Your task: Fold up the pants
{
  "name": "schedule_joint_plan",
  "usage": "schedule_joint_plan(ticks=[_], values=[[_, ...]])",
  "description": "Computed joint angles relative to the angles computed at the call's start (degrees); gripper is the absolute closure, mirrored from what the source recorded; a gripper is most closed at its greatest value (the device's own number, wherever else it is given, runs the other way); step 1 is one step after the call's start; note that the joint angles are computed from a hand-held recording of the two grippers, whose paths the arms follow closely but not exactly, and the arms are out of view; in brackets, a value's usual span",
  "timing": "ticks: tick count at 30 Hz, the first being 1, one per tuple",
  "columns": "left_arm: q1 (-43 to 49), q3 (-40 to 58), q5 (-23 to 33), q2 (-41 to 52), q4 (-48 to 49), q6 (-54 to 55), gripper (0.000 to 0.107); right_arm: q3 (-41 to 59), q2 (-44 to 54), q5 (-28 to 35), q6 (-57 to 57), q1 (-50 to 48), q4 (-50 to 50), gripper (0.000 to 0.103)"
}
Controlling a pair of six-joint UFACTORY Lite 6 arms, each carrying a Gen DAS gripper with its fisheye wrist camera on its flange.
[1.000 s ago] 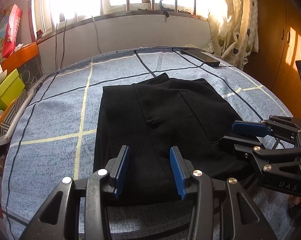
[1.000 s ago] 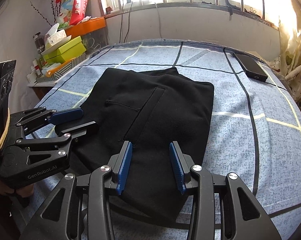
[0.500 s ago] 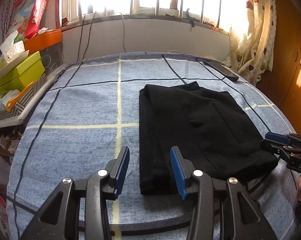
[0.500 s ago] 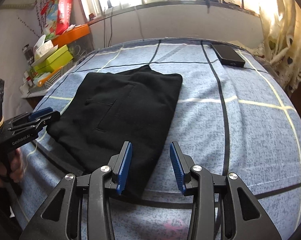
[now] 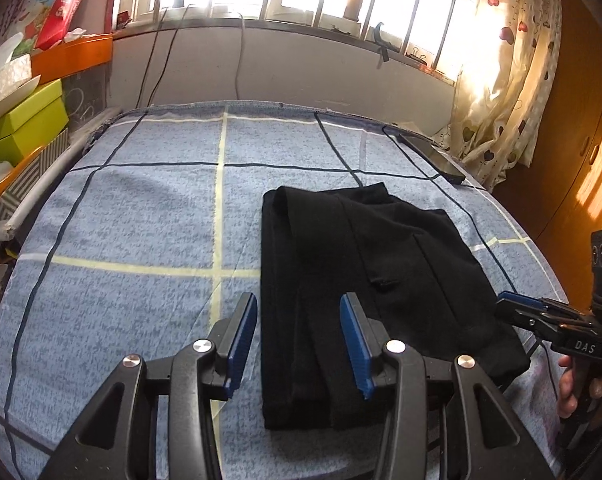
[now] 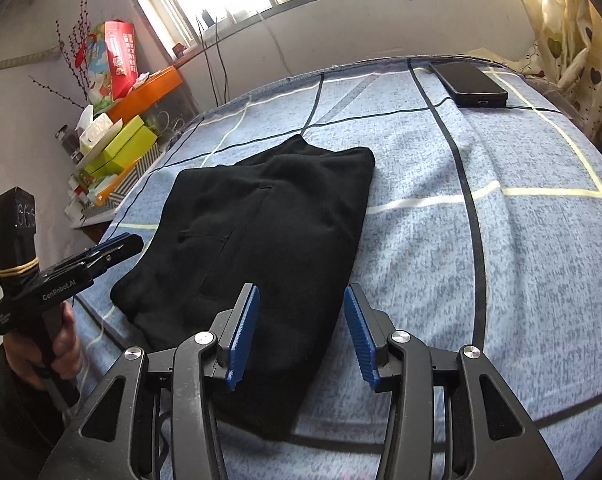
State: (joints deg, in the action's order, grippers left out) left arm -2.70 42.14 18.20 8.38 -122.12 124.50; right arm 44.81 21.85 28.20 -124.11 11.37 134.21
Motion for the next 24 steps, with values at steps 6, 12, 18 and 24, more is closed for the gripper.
schedule_joint_plan(ticks=[6, 12, 18, 24], values=[[-2.0, 9.9, -3.1, 8.6, 8.4, -8.9, 0.061, 9.4, 7.4, 0.8, 10.6, -2.8, -10.5, 0.057], [-0.4, 18.0, -1.4, 16.2, 18.1, -18.9, 0.050, 16.0, 14.4, 5.6, 19.3, -6.1, -16.7, 0.057], [5.1, 19.2, 8.1, 19.8, 23.4, -25.6, 0.045, 14.2, 15.0, 12.4, 23.1, -8.8, -19.4, 0.057], [6.4, 14.5, 12.7, 16.5, 27.4, -28.4, 0.046, 10.0, 13.0, 16.7, 24.2, -9.3, -22.9, 0.056]])
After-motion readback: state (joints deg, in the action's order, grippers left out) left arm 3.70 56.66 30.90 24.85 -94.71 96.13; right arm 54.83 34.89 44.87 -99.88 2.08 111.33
